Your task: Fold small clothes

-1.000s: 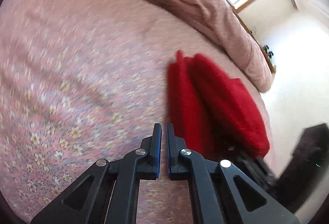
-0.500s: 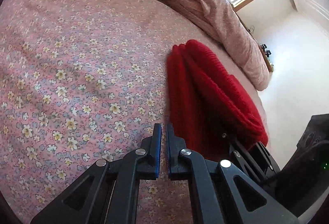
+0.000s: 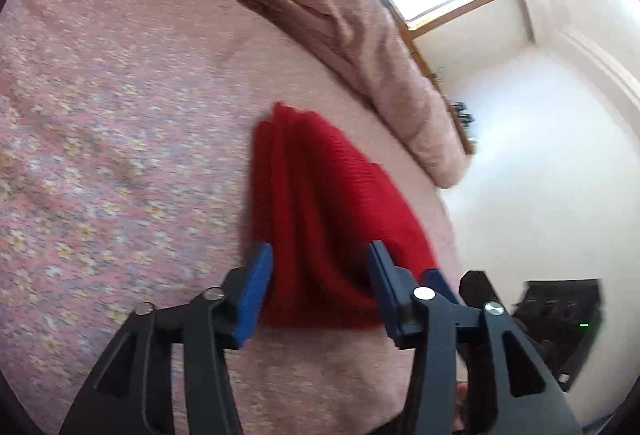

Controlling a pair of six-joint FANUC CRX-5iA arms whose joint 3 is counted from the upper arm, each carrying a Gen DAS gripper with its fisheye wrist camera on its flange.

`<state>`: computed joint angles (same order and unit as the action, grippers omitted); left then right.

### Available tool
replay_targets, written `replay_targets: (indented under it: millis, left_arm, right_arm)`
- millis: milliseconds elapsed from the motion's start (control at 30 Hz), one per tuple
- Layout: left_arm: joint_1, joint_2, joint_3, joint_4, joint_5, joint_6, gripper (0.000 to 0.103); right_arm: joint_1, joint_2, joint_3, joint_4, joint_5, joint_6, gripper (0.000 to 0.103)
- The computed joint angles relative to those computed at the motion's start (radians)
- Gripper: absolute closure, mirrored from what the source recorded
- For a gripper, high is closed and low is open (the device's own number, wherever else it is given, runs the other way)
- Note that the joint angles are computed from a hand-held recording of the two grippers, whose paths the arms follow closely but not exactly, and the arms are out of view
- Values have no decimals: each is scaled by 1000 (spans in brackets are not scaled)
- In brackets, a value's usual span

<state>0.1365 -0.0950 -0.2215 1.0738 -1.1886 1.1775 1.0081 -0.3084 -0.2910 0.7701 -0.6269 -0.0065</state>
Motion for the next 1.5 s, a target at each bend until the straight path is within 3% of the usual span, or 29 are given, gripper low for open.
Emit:
replay_targets:
  millis: [33,200,400,567,667,733,767,800,867,1033,1167,1300,1500]
  left_arm:
    - [-5,6,-5,31,-11,-16,54]
    - [-22,35,4,87,-77,-57,46]
    - [-56,53,-9,117,-115,-1,34]
    - [-114,136,97,98,-88,21,26]
    - [-148,204,200,5,-62,55,27]
    - [-163,236,221,11,-58,60,27]
    - [-169,244,229,14,-50,57,34]
    - [-175,251,244,8,-38,54,56]
    - [-181,257,277,-10,-14,43,82]
    - [-220,266,290,186,39,-82,86]
    - [-257,266,375,176,39,-115,86]
    - [-284,265,428,134,21,-126,86]
    - [-278,236,399,102,60,-136,86]
  right_arm:
    - [-6,-21,-22,2,29,-14,51]
    - [25,-66,-42,35,-73,2,51]
    - [161,-179,-165,164,-404,-116,51]
    - [213,-165,-180,114,-625,-95,51]
    - [180,-155,-181,97,-601,-104,50]
    - [170,-145,-188,125,-580,-92,51]
    - [168,-121,-178,140,-595,-69,51]
    - [167,-98,-165,148,-608,-51,51]
    - [165,-73,-157,176,-624,-51,51]
    - [165,-63,-151,198,-625,-91,51]
    - [174,-38,-153,259,-644,-111,37]
    - [163,27,-103,266,-675,-97,35]
    - [99,104,-55,298,-712,-143,27]
